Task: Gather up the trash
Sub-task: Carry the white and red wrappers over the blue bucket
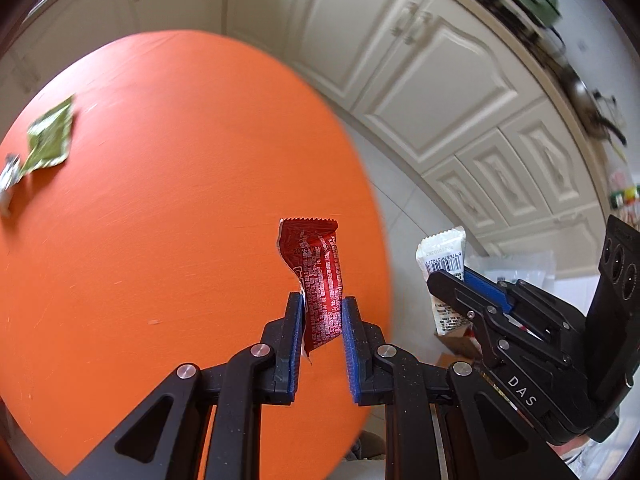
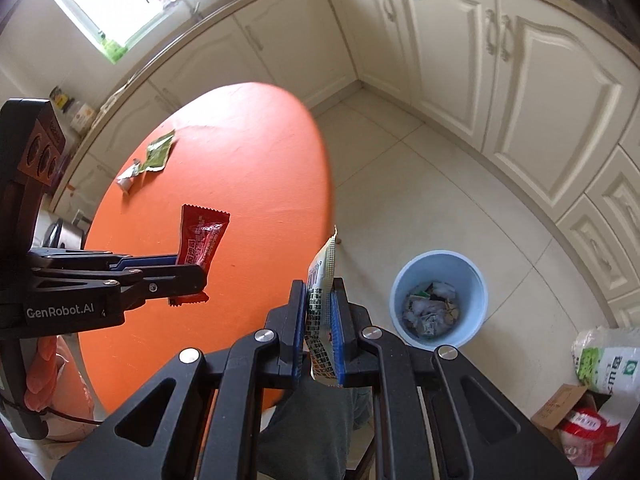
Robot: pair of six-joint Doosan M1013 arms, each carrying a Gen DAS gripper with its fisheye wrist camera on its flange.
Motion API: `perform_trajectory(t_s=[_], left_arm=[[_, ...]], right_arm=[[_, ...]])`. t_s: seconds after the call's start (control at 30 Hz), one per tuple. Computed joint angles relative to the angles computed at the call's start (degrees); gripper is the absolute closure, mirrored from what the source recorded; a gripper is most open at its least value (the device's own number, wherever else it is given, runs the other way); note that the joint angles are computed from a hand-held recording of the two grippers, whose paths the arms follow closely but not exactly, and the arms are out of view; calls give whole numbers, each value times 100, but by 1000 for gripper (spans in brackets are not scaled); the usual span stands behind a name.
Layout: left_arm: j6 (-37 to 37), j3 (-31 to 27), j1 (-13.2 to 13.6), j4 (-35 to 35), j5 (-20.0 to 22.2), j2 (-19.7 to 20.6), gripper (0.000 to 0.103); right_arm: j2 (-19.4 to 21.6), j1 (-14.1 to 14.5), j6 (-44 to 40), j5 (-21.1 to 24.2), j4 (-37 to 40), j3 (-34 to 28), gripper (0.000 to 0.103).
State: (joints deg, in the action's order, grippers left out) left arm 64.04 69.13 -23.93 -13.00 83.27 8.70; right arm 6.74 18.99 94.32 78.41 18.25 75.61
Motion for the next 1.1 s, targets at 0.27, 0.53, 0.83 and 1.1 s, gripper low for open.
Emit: perform_trajectory(t_s=[0.27, 0.53, 0.83, 1.1], left_arm=[[217, -596, -601, 153, 270, 499, 88], [461, -1432, -995, 206, 595, 1308, 88], [359, -2271, -1260, 567, 648, 2175, 84], [99, -2481, -1395, 957, 775, 2468, 57]], right_arm=[[-409, -588, 269, -117, -52, 472, 92], [-681, -1206, 378, -164, 10, 876, 92], [-719, -1673, 369, -100, 162, 1163, 92], [-586, -1773, 277, -74, 355, 1227, 92]])
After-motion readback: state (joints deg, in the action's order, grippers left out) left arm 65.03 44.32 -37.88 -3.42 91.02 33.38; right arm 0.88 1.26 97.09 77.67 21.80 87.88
